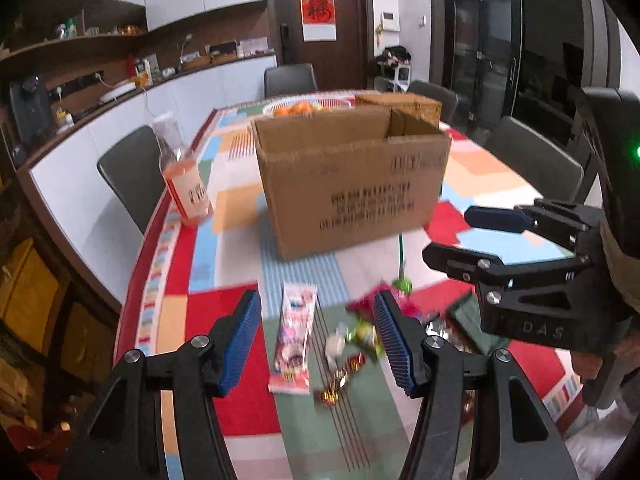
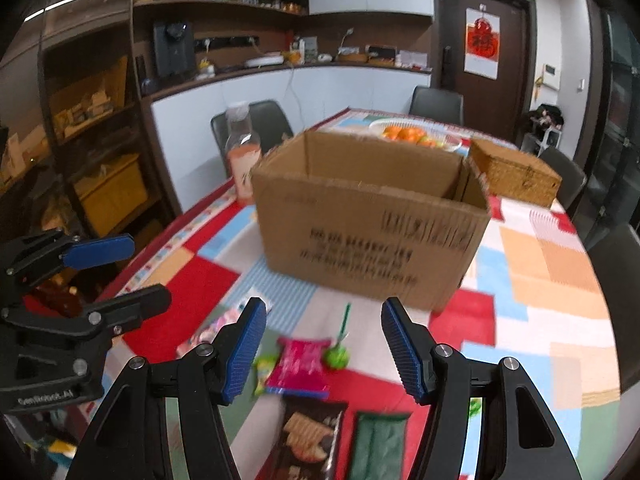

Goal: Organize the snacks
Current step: 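Grasp the wrapped candies with the left tool while the right tool grasps the pink snack bag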

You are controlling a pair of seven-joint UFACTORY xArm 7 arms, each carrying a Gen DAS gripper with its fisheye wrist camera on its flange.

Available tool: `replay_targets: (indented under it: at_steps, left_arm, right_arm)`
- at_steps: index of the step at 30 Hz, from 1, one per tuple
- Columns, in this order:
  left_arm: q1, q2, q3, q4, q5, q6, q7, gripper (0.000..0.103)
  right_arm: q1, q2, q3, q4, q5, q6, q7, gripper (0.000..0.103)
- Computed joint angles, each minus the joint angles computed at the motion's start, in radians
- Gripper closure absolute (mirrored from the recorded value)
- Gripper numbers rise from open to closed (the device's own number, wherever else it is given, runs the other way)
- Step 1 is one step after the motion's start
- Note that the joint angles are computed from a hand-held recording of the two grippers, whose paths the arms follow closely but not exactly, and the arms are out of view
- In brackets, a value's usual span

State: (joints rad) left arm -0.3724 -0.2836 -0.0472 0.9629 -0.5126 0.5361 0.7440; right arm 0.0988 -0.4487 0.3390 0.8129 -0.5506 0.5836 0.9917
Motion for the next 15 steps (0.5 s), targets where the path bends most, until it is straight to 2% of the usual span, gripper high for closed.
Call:
replay_targets:
  at_steps: [8, 13, 15]
  left_arm:
    - [0.021, 0.018, -0.001, -0.062, 0.02, 0.037, 0.002, 0.046]
    - [0.027, 0.046, -0.016, -0.076, 0.044, 0.029, 0.006, 0.046]
    - [0.021, 0.063, -0.012, -0.067, 0.029, 0.05, 0.03, 0.046]
  right_arm:
    - [0.058, 0.057, -0.034, -0.031, 0.092, -0.009, -0.039, 0.042]
    - [0.068, 0.11, -0.048, -0.029, 0.106, -0.012, -0.038, 0.042]
    - [0.077, 0.129, -0.063, -0.023, 0.12, -0.012, -0.05, 0.042]
